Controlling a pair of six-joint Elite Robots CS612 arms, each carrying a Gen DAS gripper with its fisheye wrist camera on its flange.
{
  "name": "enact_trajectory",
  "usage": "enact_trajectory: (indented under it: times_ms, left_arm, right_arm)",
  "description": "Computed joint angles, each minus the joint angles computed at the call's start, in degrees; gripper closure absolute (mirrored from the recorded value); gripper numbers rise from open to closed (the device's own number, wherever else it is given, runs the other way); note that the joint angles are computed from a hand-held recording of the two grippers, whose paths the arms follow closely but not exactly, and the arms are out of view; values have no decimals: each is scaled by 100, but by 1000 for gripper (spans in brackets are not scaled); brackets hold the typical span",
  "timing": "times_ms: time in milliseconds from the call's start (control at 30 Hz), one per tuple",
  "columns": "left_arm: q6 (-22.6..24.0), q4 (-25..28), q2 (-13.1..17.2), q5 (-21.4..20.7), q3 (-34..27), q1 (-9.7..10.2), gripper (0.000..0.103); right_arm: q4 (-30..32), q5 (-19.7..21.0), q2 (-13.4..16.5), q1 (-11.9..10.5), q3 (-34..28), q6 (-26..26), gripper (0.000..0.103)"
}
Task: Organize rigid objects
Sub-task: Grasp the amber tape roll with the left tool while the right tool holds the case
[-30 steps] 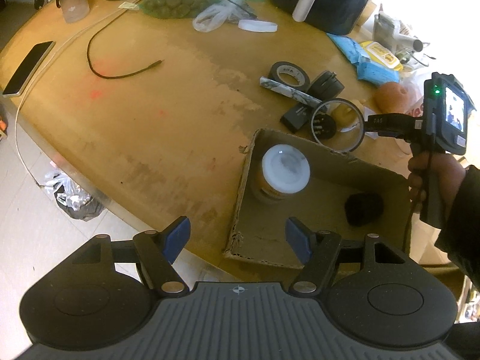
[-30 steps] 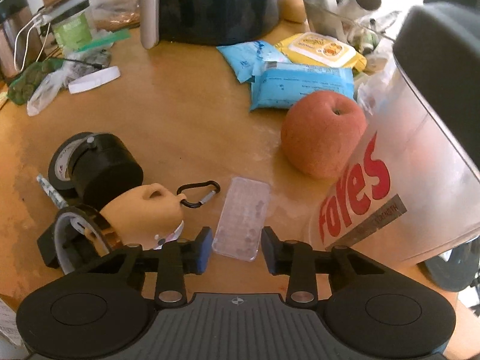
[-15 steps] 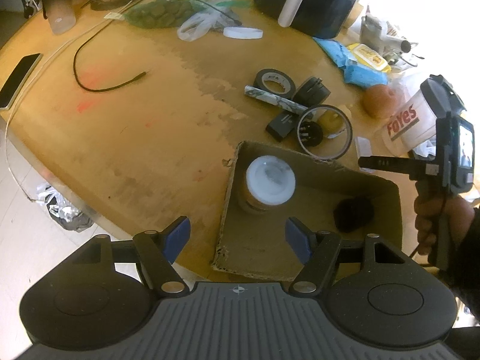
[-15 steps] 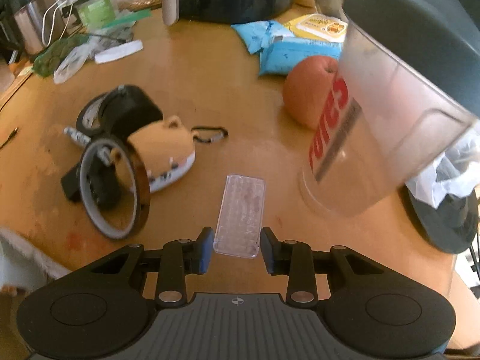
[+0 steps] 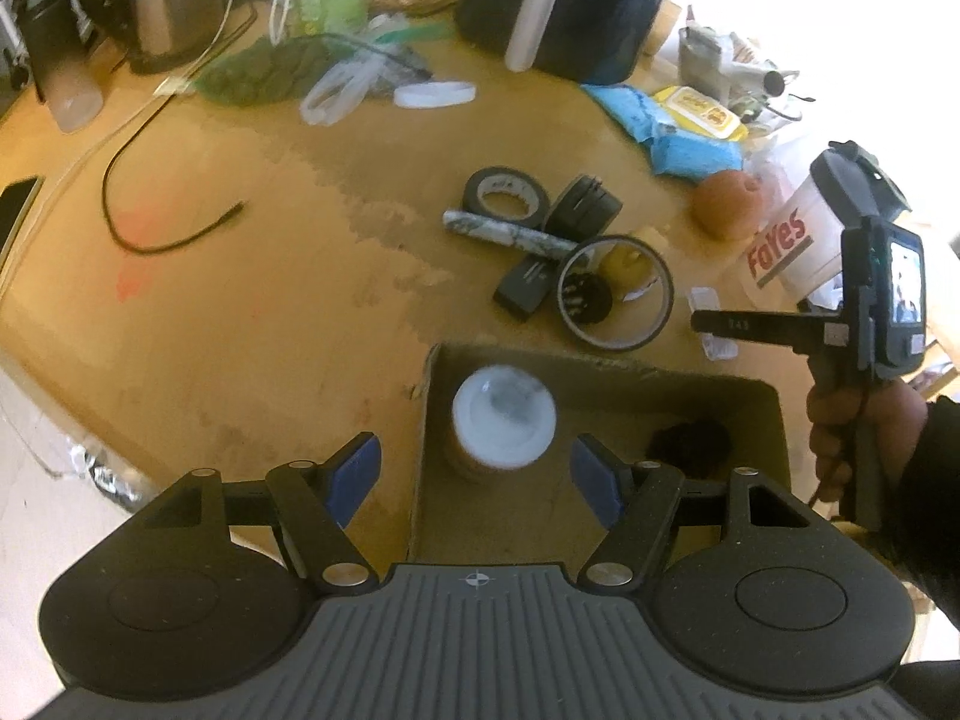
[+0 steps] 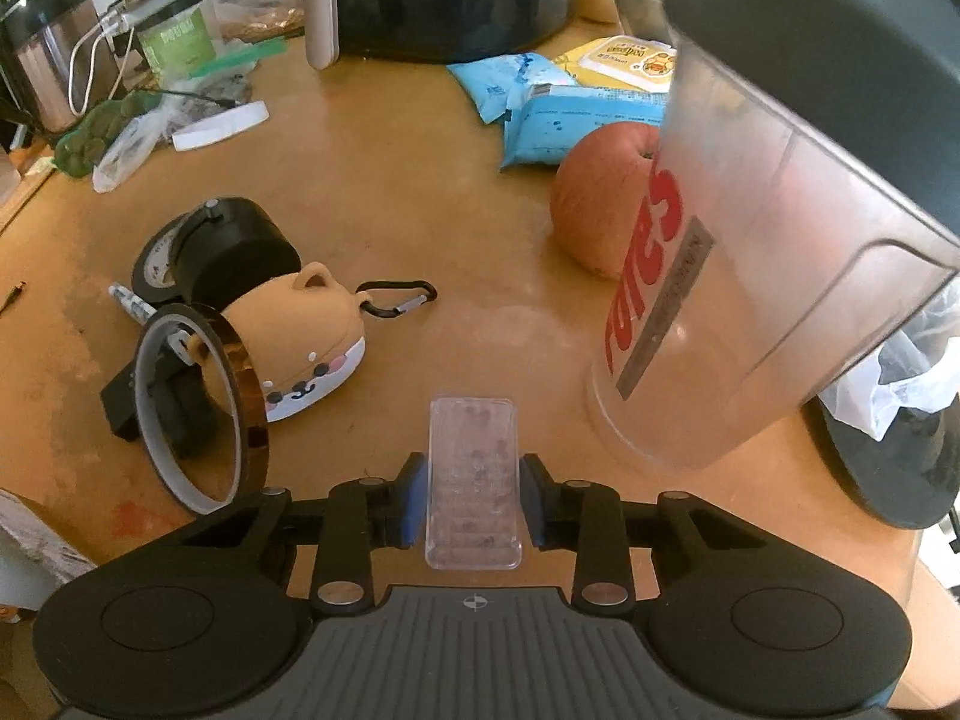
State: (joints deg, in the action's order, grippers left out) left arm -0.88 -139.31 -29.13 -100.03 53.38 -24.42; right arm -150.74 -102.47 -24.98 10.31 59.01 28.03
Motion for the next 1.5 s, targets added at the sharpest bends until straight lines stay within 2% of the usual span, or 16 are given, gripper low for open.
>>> enact_trajectory:
  times_ms: [233,633,933,967,1067,1400,1500]
  left_arm:
    - [281,10,183,-70,-325,-35,34]
    - [647,-142,526,-441,-788,-59,35]
    - [1002,-175,892,-390,-1332,-104,48]
    - [1082,-179,938,-377,-1403,-112,53]
    - [1343,-63,1080,-354,-1651,-138,58]
    - [2073,362,1559,-255,-2489,-237,60]
    - [2225,572,1746,-260,-2837,-258,67]
  right_arm:
    - [-310,50,-218,-17,314,24,68]
    - [-773,224,-557,-16,814,231,68]
    - [-1065,290,-760,5,1167,494,68]
    - [-1099,294,-783,5,1209,530,68]
    - [-1184,303,-844,5,1326,617,68]
    - [-1387,277,-997,12,1629,872,68]
    - [-1421,241,-1031,13,1698,936,68]
